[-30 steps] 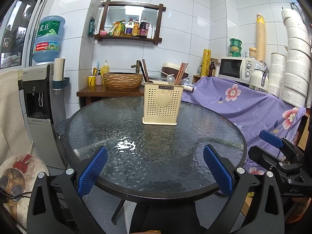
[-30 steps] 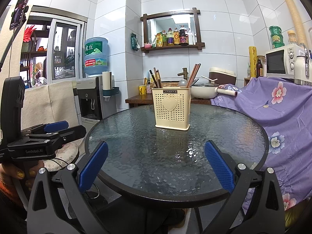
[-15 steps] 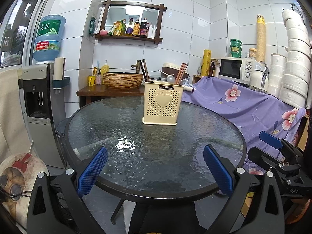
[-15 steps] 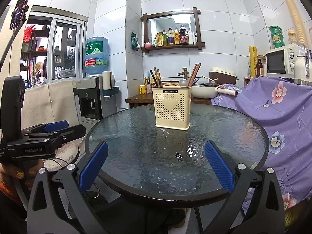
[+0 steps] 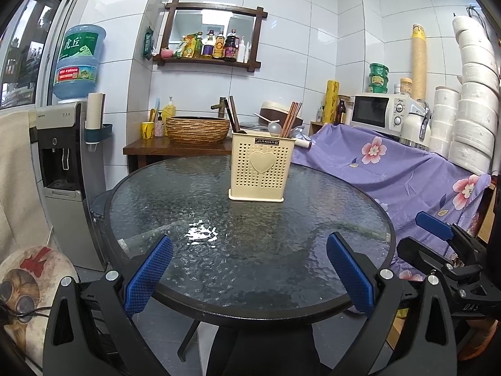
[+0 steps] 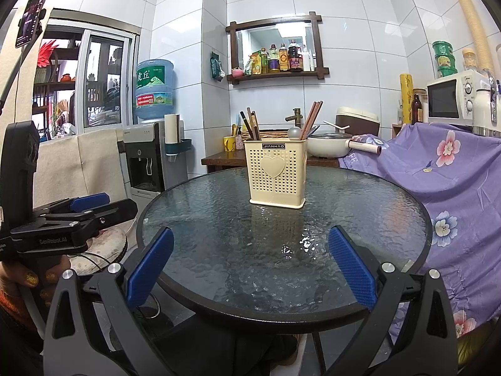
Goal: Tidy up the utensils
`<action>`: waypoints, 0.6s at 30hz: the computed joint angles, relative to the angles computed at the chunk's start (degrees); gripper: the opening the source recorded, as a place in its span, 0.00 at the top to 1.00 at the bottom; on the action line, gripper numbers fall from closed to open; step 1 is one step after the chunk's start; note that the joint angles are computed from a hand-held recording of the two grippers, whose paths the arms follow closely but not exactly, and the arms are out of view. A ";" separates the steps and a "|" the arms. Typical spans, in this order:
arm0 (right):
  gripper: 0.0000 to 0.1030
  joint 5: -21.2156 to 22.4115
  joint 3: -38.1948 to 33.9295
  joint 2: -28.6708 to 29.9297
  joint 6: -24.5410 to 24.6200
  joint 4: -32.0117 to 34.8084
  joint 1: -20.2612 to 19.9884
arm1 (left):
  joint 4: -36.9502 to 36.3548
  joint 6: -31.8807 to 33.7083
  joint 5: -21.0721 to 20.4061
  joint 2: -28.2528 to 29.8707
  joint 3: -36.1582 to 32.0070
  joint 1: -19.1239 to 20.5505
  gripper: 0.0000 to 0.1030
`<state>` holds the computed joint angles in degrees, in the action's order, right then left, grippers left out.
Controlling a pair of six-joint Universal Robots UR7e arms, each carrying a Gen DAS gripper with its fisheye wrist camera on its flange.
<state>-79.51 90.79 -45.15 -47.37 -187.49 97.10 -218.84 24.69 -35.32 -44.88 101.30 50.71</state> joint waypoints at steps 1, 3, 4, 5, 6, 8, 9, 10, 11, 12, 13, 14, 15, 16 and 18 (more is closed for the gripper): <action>0.05 0.00 -0.03 0.00 0.02 0.07 0.00 | 0.14 -0.13 -0.04 -0.03 0.00 0.03 0.06; 0.05 0.05 -0.03 0.02 0.03 0.12 -0.06 | -0.02 0.09 0.03 0.04 -0.05 -0.01 0.06; 0.05 0.05 -0.01 0.07 -0.01 0.07 -0.08 | -0.08 0.23 0.13 0.10 -0.12 -0.05 0.06; 0.05 0.05 -0.01 0.07 -0.01 0.07 -0.08 | -0.08 0.29 0.17 0.13 -0.16 -0.07 0.06; 0.05 0.05 -0.01 0.07 -0.01 0.07 -0.08 | -0.06 0.31 0.15 0.14 -0.16 -0.08 0.06; 0.05 0.05 -0.03 0.07 0.00 0.09 -0.07 | -0.13 0.33 0.20 0.19 -0.20 -0.10 0.06; 0.05 0.05 -0.03 0.07 0.00 0.09 -0.07 | -0.12 0.33 0.23 0.21 -0.22 -0.11 0.06; 0.05 0.05 -0.03 0.07 0.00 0.09 -0.07 | -0.12 0.33 0.23 0.21 -0.22 -0.11 0.06; 0.05 0.02 -0.04 0.07 0.03 0.15 -0.06 | -0.12 0.27 0.26 0.20 -0.21 -0.11 0.06; 0.05 0.02 0.14 -0.02 0.02 0.05 -0.07 | -0.10 0.22 0.25 0.19 -0.20 -0.12 0.06; 0.05 0.02 0.14 -0.02 0.02 0.05 -0.07 | -0.11 0.26 0.15 0.16 -0.17 -0.09 0.06; 0.05 0.01 0.04 0.03 0.06 0.08 -0.05 | -0.13 0.29 0.21 0.19 -0.20 -0.10 0.06; 0.05 0.02 0.06 0.01 0.06 0.11 -0.05 | -0.16 0.32 0.27 0.23 -0.23 -0.11 0.06; 0.05 0.03 0.09 0.00 0.02 0.05 -0.05 | -0.08 0.26 0.16 0.14 -0.15 -0.08 0.06; 0.05 0.04 0.00 0.04 0.02 0.12 -0.05 | -0.08 0.27 0.21 0.16 -0.18 -0.09 0.06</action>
<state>-79.47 90.79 -45.12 -47.35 -187.38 97.05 -218.93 24.95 -35.11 -44.72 101.13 50.62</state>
